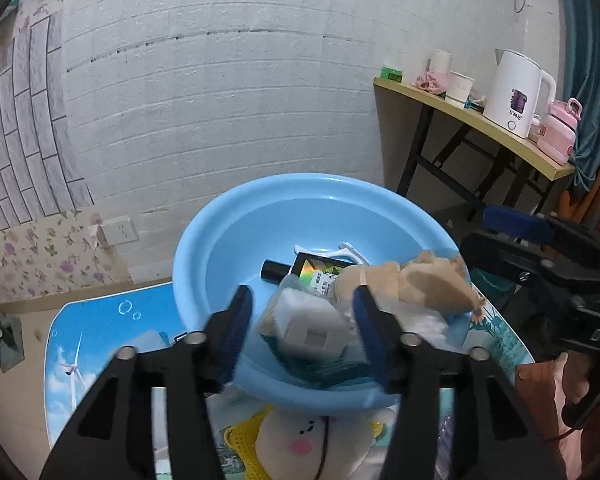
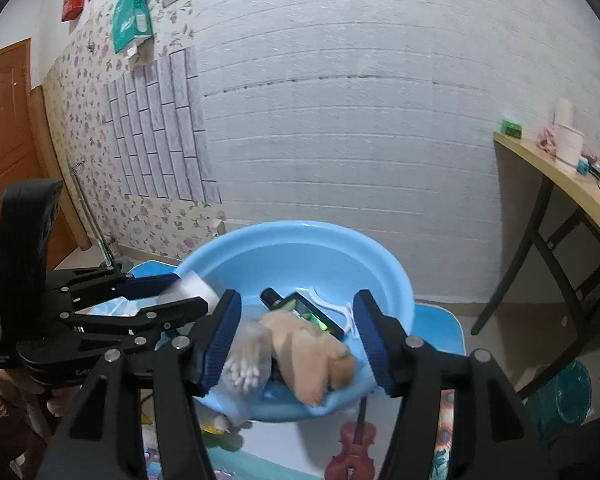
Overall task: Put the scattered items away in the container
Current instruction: 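Carry charger block and swab bag over blue basin and open both grippers, then move left gripper to Face tissue pack while right gripper grasps white plush doll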
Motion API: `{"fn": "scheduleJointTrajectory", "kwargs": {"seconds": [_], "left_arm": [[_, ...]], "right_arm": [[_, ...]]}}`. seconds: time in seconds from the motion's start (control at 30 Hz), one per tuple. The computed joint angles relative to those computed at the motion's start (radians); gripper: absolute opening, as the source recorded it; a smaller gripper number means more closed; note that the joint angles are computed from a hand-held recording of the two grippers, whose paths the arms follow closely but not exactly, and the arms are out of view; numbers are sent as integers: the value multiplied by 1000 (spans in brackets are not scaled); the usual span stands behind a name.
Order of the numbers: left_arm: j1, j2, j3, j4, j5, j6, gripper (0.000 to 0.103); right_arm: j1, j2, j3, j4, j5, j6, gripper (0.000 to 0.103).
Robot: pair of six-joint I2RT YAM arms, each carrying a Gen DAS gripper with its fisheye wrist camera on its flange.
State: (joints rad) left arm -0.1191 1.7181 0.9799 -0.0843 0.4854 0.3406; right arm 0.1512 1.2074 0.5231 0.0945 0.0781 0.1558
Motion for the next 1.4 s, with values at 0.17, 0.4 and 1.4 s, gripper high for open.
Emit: {"fn": "scheduleJointTrajectory", "kwargs": {"seconds": [0.17, 0.4, 1.4], "left_arm": [[8, -20, -21, 10, -1, 6, 69], [57, -48, -30, -14, 6, 0, 77], [452, 53, -95, -34, 23, 162, 86]], "right_arm": [[-52, 18, -33, 11, -55, 42, 58], [-9, 1, -34, -27, -22, 52, 58], [233, -46, -206, -38, 55, 286, 60]]}}
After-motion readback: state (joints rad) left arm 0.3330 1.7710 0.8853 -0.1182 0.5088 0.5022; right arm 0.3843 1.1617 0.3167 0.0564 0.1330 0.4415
